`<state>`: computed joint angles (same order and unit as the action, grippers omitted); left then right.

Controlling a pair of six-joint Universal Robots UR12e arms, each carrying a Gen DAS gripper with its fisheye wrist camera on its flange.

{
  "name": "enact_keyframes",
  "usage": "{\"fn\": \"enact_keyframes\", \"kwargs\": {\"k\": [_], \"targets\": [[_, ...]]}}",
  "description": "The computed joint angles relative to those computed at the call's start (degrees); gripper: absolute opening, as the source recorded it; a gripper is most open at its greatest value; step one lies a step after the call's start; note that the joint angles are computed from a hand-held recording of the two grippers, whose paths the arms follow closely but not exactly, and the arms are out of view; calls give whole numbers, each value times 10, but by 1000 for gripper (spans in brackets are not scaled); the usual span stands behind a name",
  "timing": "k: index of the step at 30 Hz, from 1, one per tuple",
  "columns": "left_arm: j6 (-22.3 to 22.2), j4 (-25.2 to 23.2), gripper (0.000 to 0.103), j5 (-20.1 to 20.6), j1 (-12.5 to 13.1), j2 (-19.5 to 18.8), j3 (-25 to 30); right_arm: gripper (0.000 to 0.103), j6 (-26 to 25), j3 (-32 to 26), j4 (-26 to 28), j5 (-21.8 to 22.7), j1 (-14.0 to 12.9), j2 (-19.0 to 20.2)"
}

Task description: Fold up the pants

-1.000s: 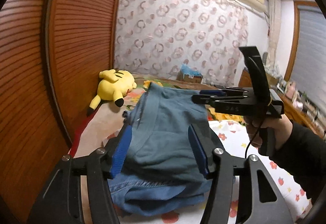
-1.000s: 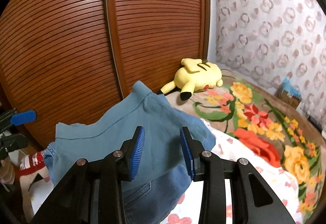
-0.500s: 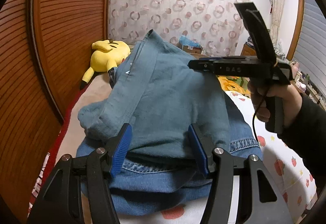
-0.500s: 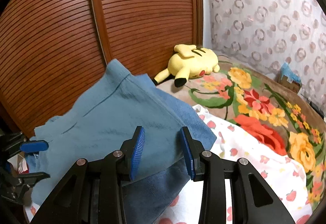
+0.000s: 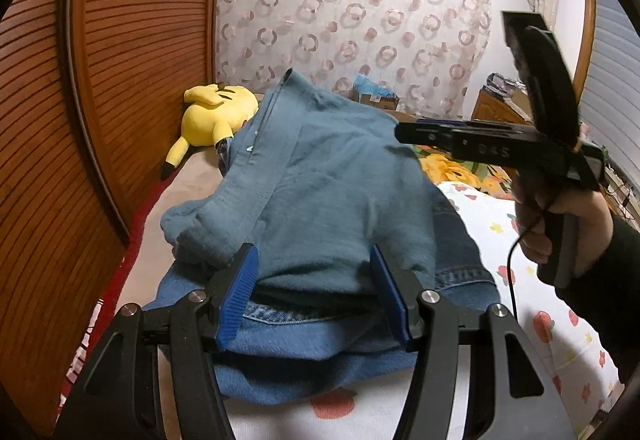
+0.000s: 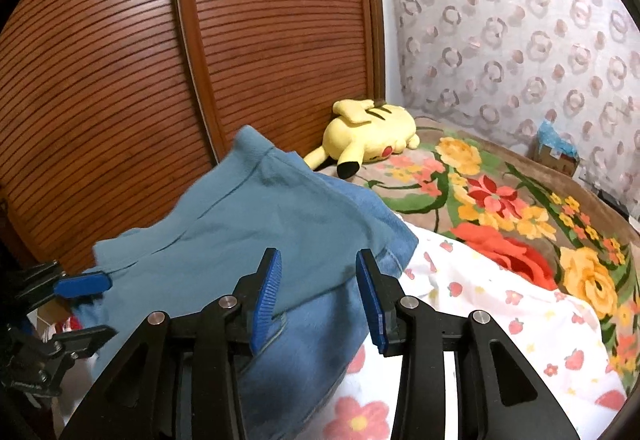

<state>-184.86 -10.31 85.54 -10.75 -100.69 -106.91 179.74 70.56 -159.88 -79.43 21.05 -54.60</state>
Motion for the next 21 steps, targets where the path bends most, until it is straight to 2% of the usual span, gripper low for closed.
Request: {"fn": "enact_keyframes", "kwargs": {"k": [3, 6, 9, 10, 21], "targets": [[6, 5, 63, 3, -2, 5, -3, 44, 9, 34, -26, -7, 4, -21], [11, 12, 71, 8, -6, 11, -6, 44, 16, 67, -48, -14, 7, -42], [19, 19, 72, 8, -9, 17, -9, 45, 26, 98, -70, -23, 9, -62], [22, 23, 81, 11, -11, 19, -10, 45, 30, 108, -77, -24, 9, -68], [38, 51, 82, 36, -30, 38, -21, 50, 50, 205, -137, -58, 21, -133]]}}
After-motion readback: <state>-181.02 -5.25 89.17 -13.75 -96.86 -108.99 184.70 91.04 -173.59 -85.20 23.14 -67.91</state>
